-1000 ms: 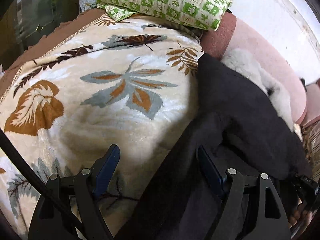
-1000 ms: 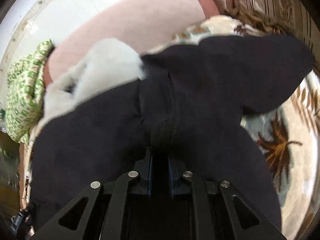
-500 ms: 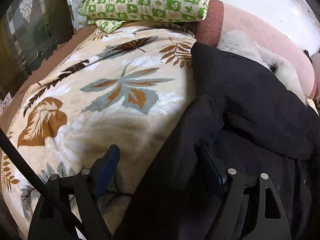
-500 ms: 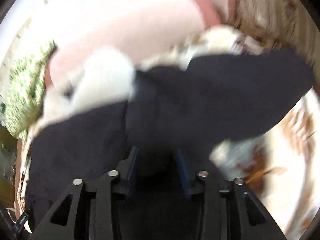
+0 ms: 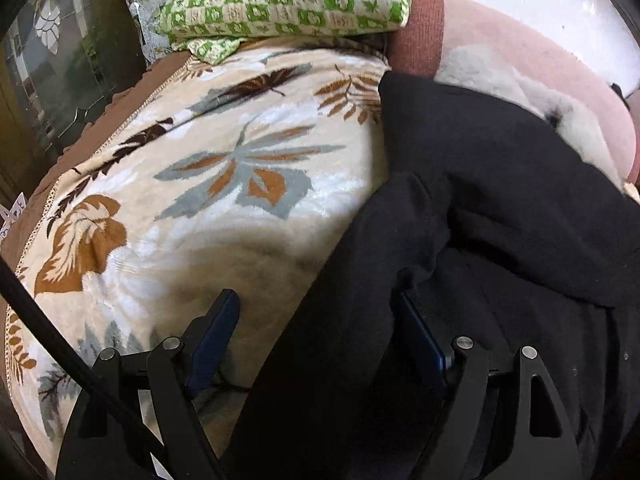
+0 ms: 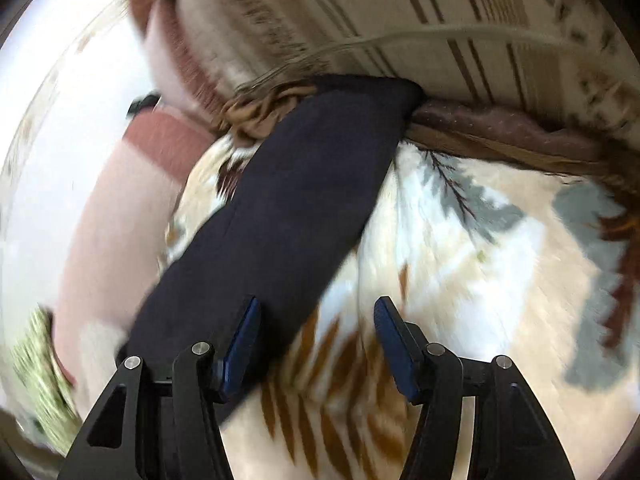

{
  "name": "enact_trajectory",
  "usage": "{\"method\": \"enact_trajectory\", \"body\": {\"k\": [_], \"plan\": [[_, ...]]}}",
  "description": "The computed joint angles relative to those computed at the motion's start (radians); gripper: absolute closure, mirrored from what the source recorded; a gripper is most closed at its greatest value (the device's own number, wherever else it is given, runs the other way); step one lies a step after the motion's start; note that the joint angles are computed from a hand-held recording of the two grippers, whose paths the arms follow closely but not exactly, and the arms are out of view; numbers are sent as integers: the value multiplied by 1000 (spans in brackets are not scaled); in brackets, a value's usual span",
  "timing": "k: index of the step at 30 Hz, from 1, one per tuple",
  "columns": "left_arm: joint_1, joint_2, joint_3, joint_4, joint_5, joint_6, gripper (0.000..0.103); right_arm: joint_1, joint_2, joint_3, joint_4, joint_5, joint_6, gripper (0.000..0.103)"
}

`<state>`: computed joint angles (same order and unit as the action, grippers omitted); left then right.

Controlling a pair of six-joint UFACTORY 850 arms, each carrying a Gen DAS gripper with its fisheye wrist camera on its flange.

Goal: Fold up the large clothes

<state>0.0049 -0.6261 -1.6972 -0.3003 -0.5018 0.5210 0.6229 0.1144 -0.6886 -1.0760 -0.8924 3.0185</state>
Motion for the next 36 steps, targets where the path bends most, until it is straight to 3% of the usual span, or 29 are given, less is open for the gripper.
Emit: {"method": "enact_trajectory", "body": {"k": [7,12,16,21,23,27,30,36], "plan": [[7,-23,-25,-17,-28,-7,18,-129,9,28,-45,45,31,42],[2,-26,-25,6,-23,-27,17,-188,30,41,-52,84,-6,83],[2,-27,-27,1,-25,-25,17,-173,5,-56,68,-16,-257,92],[2,-15,-13,4,-12,-21,17,-104,-61,-244,75,-170,-465,93],[5,-6,-6,-11,-8,-1,17,-60,-119,-362,41,-212,-578,93],[16,21,15,-114,1,98,17,4,-263,-592,-18,-193,-763,94],[38,41,24,-292,-40,246,17,35,-412,-786,-10,-120,-931,93],[47,59,36,-387,-41,331,17,50,-743,-1161,157,99,-1246,94]]}}
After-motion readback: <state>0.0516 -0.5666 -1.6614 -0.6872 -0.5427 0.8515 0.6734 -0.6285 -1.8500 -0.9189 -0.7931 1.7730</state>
